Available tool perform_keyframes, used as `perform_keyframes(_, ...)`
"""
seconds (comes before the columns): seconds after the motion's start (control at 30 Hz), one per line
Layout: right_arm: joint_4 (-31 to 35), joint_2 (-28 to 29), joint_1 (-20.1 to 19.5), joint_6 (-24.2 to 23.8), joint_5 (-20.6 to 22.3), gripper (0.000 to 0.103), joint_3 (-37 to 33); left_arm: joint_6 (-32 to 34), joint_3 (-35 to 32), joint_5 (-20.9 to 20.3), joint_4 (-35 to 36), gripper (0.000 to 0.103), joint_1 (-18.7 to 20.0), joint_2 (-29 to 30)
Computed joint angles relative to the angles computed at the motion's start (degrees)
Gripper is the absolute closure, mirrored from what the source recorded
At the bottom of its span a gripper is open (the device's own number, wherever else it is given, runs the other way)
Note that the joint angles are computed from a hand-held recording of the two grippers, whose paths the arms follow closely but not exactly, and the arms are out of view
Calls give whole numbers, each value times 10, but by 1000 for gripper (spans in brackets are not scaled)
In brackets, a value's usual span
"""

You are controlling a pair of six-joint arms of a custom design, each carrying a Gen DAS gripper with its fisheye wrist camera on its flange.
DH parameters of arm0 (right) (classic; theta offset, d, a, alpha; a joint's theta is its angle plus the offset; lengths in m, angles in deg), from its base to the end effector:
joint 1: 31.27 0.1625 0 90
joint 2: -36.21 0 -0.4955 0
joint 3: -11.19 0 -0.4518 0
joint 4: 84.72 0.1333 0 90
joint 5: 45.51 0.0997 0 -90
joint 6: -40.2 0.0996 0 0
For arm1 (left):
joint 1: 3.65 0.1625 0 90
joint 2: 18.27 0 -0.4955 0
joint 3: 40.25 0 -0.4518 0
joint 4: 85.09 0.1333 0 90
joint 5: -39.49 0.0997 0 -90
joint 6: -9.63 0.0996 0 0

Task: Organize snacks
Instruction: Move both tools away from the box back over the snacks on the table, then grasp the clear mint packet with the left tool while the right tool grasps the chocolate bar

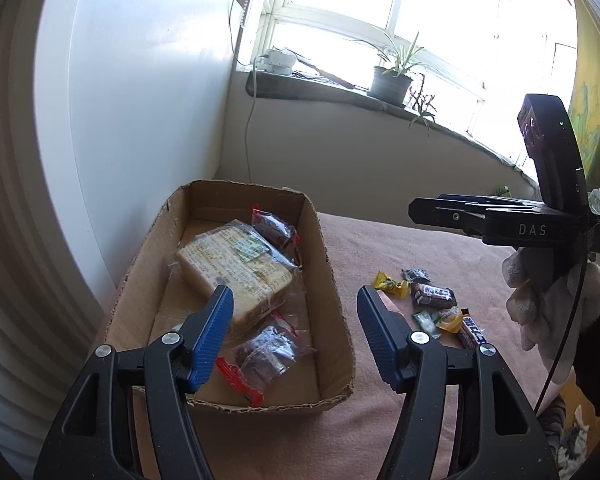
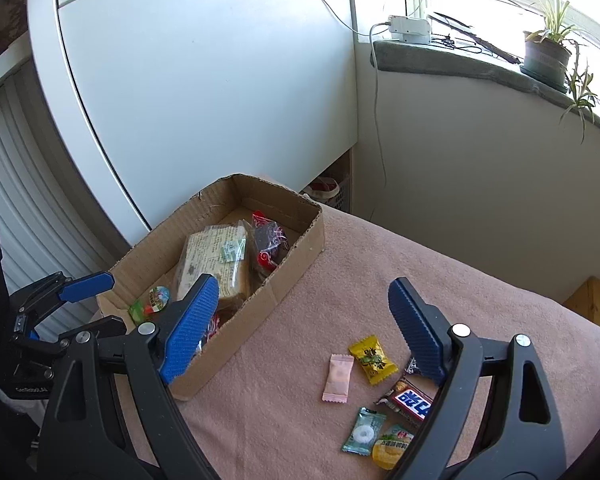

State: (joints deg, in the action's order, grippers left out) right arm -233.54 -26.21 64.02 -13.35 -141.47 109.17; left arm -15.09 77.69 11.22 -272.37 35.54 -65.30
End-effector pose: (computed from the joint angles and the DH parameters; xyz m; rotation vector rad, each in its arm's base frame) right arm 0.1895 -0.7132 0.2873 1.3705 -2.4922 0.4737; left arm -0.3221 -0.5478 0.1001 0.2007 2.2596 -1.2384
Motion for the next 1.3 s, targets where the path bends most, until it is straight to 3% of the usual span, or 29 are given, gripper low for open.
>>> perform_keyframes(0.37, -6, -61, -62, -11, -27, 14, 28, 31, -51, -61, -6, 40, -1, 50)
perform_keyframes(0.67, -17, -88, -101, -32, -40, 14, 65, 33, -99, -127, 25, 62, 7, 91)
perform_keyframes(0.7, -13, -89, -103, -35, -40, 15, 67, 32, -103, -134, 30, 63, 9, 95)
perform_keyframes(0.77, -2, -88, -104, -40, -46, 34, 70, 31, -113, -150, 42, 69, 13, 103)
perform_keyframes(0.8, -2, -86, -105, -42, -50, 38, 72, 30, -119, -154, 48, 69, 14, 108)
perform_keyframes(0.9, 8, -83, -110, -39, -52, 43, 72, 25, -131, -171, 62, 73, 21, 117)
perform_keyframes(0.97, 5, -80, -111, -40, -58, 51, 74, 23, -138, -178, 72, 74, 26, 123)
perform_keyframes(1.3, -16, -66, -110, -51, -74, 53, 78, 17, -175, -189, 127, 79, 40, 146)
